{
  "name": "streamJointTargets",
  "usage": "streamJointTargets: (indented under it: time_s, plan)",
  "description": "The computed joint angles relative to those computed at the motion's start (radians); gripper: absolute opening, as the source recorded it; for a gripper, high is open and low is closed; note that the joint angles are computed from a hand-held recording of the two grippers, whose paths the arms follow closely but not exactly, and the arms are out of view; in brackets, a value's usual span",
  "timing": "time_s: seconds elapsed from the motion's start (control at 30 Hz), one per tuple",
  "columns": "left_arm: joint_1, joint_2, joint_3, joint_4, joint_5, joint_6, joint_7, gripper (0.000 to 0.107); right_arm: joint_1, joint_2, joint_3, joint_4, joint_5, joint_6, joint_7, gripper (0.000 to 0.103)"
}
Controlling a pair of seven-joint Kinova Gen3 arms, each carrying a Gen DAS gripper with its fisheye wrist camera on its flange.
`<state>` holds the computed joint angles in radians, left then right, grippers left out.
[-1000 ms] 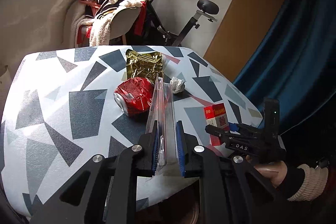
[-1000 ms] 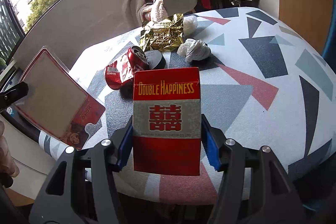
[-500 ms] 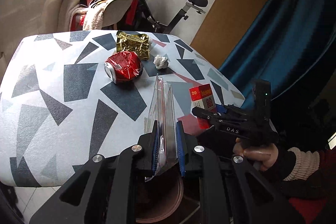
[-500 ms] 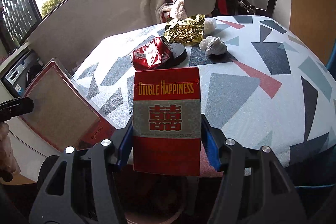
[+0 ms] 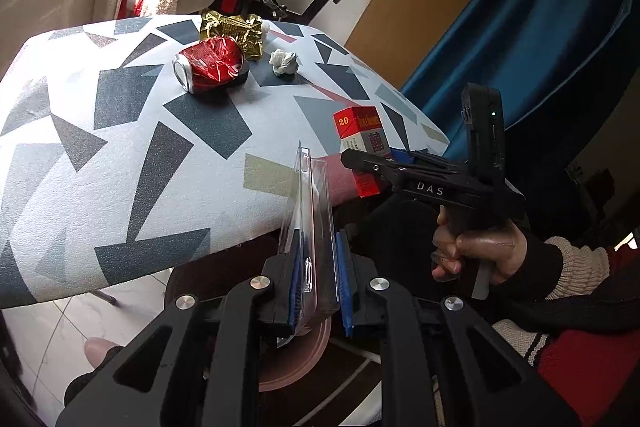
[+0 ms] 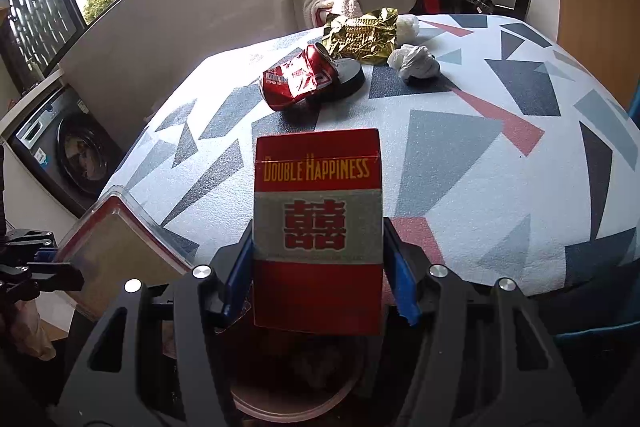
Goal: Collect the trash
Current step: 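Carry the clear case down into the bin and open the left gripper while the right gripper carries the pack, then lower the red cigarette pack into the brown bin and open the right gripper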
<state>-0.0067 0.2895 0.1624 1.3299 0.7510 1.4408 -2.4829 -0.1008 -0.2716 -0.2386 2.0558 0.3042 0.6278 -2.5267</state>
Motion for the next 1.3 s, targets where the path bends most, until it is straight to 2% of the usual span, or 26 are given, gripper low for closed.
streamJointTargets:
  time_s: [0.17,0.37,0.63,0.8,0.87,0.93,1.1,1.23,1.3]
  plan:
    - [0.036,0.021,0.006,0.003,-0.062,-0.021,0.001,0.016,-0.002,0.002,0.003,0.013,-0.009,-0.011,0.004,0.059]
    - [0.093,0.034,0.013,0.035,-0.157,-0.091,-0.006,0.016,-0.009,0.011,0.005,0.025,-0.023,-0.020,0.008,0.059]
    - [0.114,0.048,0.025,0.053,-0.194,-0.136,-0.011,0.019,-0.016,0.017,0.015,0.037,-0.036,-0.029,0.019,0.059]
    - [0.080,0.011,0.019,0.104,-0.127,-0.206,-0.020,0.061,-0.022,0.021,0.017,0.043,-0.045,-0.035,0.029,0.059]
    - [0.066,-0.003,0.010,0.114,-0.104,-0.227,-0.007,0.068,-0.028,0.026,0.020,0.044,-0.052,-0.038,0.039,0.059]
    - [0.049,-0.018,0.001,0.125,-0.081,-0.248,0.006,0.070,-0.035,0.030,0.018,0.046,-0.054,-0.040,0.047,0.059]
    - [0.026,-0.093,-0.019,0.204,-0.058,-0.369,-0.042,0.091,-0.056,0.049,-0.004,0.040,-0.034,-0.036,0.063,0.059]
    - [0.028,-0.160,-0.036,0.294,-0.037,-0.513,-0.111,0.097,-0.092,0.074,-0.018,0.023,-0.005,-0.023,0.087,0.059]
    - [0.023,-0.172,-0.045,0.321,-0.012,-0.554,-0.135,0.097,-0.115,0.087,-0.018,0.014,0.002,-0.019,0.113,0.059]
